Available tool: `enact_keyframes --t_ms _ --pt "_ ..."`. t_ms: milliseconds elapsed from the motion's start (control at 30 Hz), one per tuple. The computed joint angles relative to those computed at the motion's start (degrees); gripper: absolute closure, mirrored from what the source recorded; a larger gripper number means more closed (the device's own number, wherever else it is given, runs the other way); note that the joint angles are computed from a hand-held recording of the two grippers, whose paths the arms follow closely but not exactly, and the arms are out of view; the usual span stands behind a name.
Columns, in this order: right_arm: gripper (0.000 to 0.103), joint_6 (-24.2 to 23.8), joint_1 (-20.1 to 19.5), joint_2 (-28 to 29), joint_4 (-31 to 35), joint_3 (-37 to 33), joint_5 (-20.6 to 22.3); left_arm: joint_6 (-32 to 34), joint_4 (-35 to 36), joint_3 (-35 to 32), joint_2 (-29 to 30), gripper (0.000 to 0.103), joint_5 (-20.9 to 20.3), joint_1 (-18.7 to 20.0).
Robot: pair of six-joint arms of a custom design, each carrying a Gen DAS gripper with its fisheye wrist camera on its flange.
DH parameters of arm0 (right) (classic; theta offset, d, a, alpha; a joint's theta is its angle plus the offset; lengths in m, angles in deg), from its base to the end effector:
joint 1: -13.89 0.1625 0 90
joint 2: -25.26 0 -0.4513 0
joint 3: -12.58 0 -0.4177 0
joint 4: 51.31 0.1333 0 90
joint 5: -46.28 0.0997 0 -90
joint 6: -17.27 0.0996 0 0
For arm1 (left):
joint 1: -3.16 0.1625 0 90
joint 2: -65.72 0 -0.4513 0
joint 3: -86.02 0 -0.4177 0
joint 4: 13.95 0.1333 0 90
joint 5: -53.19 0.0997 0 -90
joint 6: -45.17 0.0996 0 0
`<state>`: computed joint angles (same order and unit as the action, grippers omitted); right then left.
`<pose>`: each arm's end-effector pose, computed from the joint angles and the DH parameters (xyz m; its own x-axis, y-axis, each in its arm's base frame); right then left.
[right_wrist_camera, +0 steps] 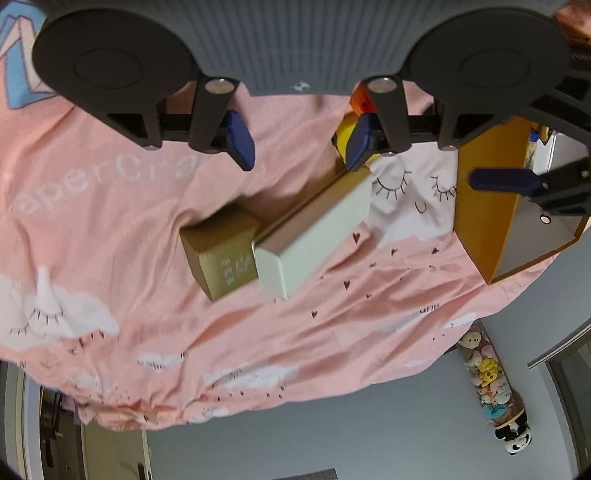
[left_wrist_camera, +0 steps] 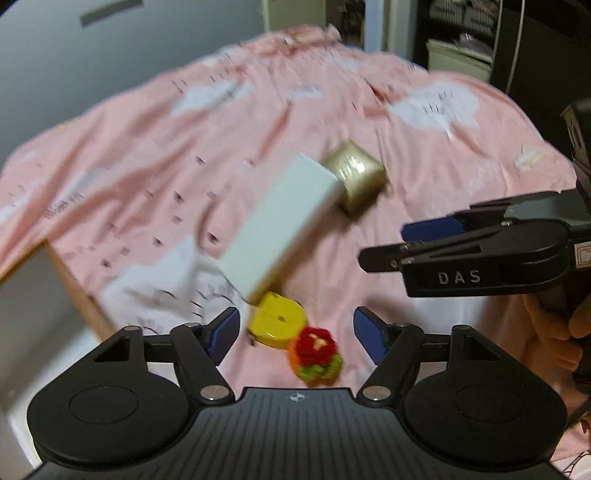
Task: Organize objects
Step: 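Move both tools back to the remaining items on the bed, then grasp the red knitted flower with the left tool while the right tool grasps the yellow tape measure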
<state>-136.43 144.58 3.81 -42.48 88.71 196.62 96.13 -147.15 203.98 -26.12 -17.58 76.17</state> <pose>0.4229 -0.4201 -0.1019 -0.8215 0.2749 0.4996 -0.2449 0.6211 -0.7445 0.0176 -0.5109 0.3691 -0.3696 0.8256 -0.4264 0.8992 0.4334 0.0595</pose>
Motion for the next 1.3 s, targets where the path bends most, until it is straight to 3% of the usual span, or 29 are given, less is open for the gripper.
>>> enact_keyframes --t_ms 267,400,500,733,967,1300 --pt "0.048 -1.4 -1.8 -1.7 -3.9 3.7 -2.9 -6.6 4.0 -0.4 5.3 0.034 6.4 -0.2" --pt "0.049 -3.0 -2.4 -2.4 -6.0 5.0 -4.0 -9.1 5.3 -0.9 7.1 0.052 8.5 0.1" --pt "0.049 -4.7 -2.8 -3.0 -8.1 6.1 -5.0 -10.3 5.8 -1.3 8.0 0.059 9.4 0.5" --pt "0.055 -8.1 -3.2 -3.5 -10.5 7.0 -7.0 -11.4 6.7 -2.4 8.5 0.063 9.0 1.3" --pt "0.064 -11.6 -3.8 -2.6 -9.6 5.3 -9.7 -11.8 5.1 -4.5 5.7 0.063 5.3 0.8" --pt "0.059 -20.7 -7.3 3.7 0.1 -5.2 -17.7 -14.8 2.3 -8.1 5.2 0.063 1.8 1.4"
